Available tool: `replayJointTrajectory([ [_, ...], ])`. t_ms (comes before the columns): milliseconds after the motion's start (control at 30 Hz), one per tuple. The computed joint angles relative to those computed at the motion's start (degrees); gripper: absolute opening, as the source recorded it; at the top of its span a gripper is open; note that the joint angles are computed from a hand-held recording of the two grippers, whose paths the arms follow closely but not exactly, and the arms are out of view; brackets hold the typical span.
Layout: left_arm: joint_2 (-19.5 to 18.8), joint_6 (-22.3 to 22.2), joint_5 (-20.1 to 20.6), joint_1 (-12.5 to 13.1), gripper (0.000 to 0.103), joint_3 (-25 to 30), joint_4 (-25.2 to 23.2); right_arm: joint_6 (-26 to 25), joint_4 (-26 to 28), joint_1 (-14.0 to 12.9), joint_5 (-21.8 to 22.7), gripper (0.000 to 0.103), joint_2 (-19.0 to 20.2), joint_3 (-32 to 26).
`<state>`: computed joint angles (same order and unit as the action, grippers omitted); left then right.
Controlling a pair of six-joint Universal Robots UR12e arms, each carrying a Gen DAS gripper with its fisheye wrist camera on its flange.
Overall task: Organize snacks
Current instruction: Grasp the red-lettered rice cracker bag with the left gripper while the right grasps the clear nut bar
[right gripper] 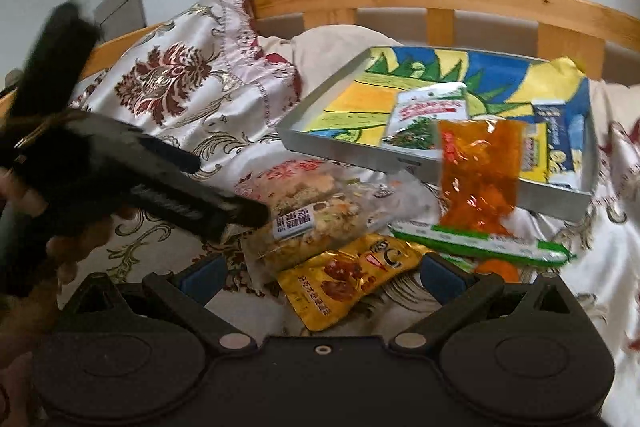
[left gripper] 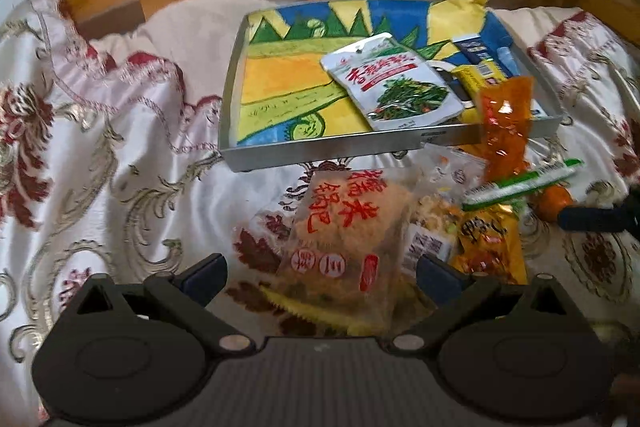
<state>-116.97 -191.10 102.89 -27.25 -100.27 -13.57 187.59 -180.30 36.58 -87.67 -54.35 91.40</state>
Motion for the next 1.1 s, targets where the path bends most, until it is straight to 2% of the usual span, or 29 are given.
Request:
replayJointTrajectory([
  [133, -1.0, 0.0, -5.4, 1.5, 0.102, 2.0, -3.2, -0.4, 0.9, 0.0, 0.1, 0.102, 0.7, -0.7],
  [200, -1.3, 0.5, -7.7, 2.3, 0.103, 2.2, -2.8, 0.3, 1.6, 0.0, 0.3, 0.102, 1.3, -1.5],
  [467, -1.6, -5.6, -16.1, 5.3, 0.100, 3.4, -6.9, 0.4, 2.3, 0.1, 2.8, 0.102, 3.7, -4.9],
  [567, -2.4, -8.5, -15.5, 5.1, 0.101, 4.4, -8.2, -0.3, 2.5, 0.2, 2.9, 0.102, 3.9, -5.2],
  [667, -2.7, -9.3, -14.7, 4.9, 0.098, 4.8, -8.0, -0.5, 2.5, 0.2, 3.1, 0.102, 3.8, -4.9],
  [733, -2.8, -9.0, -13.4, 4.7, 0.087, 5.2, -9.2, -0.5, 2.2, 0.2, 2.5, 0.102, 3.8, -4.8],
  [767, -2.8, -8.1, -12.4, 4.4, 0.086, 5.2, -9.3, -0.4, 2.1, 0.3, 2.2, 0.102, 3.8, -4.8],
  [833, -2.6, -7.7, -11.1, 4.1, 0.084, 4.4, -7.6, -0.4, 1.8, 0.4, 1.2, 0.102, 3.9, -4.7],
  [900, -2.3, -9.1, -9.9, 3.8, 0.083, 3.5, -6.0, -0.4, 1.5, 0.7, -0.6, 0.102, 4.0, -4.7],
  [1100, -0.9, -15.5, -11.4, 5.0, 0.080, 0.3, -1.1, 0.7, 0.6, 1.3, -3.5, 0.102, 4.9, -5.6],
])
